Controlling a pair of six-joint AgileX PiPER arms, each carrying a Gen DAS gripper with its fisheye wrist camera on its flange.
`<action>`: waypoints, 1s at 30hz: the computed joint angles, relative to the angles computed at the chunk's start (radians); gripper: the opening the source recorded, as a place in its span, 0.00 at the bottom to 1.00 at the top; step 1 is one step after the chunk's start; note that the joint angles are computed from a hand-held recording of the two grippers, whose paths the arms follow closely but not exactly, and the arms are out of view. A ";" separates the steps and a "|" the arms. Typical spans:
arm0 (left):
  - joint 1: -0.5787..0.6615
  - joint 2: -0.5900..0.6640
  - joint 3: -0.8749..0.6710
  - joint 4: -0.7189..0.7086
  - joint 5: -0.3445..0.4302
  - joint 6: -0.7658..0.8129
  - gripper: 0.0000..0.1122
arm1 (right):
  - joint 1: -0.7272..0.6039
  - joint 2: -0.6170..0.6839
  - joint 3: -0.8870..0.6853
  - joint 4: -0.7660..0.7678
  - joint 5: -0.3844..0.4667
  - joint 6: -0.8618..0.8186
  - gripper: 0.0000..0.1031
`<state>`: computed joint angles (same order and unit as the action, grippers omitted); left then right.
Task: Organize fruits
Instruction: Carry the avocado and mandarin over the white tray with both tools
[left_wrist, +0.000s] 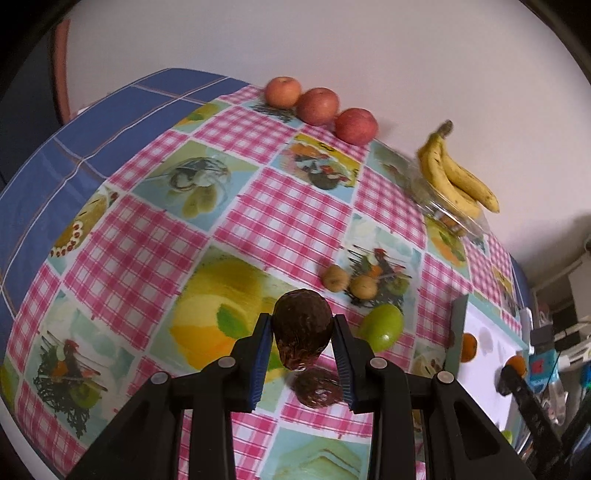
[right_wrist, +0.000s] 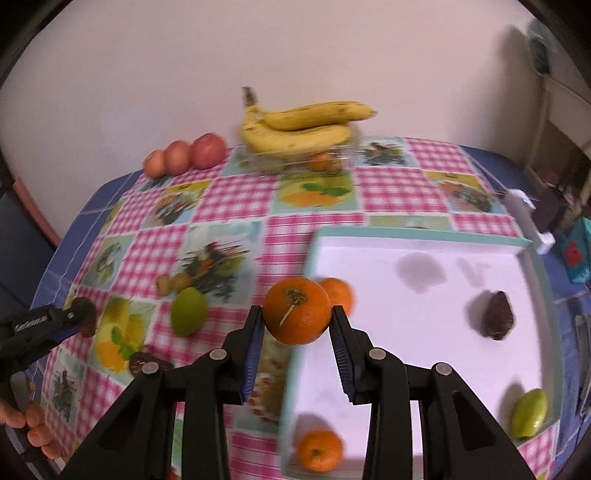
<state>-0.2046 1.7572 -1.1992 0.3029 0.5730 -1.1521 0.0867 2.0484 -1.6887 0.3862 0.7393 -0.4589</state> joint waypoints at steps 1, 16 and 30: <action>-0.007 0.003 -0.007 0.000 0.003 0.003 0.31 | -0.016 0.005 -0.010 -0.008 0.004 0.016 0.36; -0.223 0.163 -0.273 0.020 0.092 0.110 0.31 | -0.234 0.110 -0.183 -0.111 0.091 0.251 0.36; -0.388 0.447 -0.675 0.000 0.226 0.367 0.31 | -0.329 0.153 -0.248 -0.145 0.124 0.286 0.36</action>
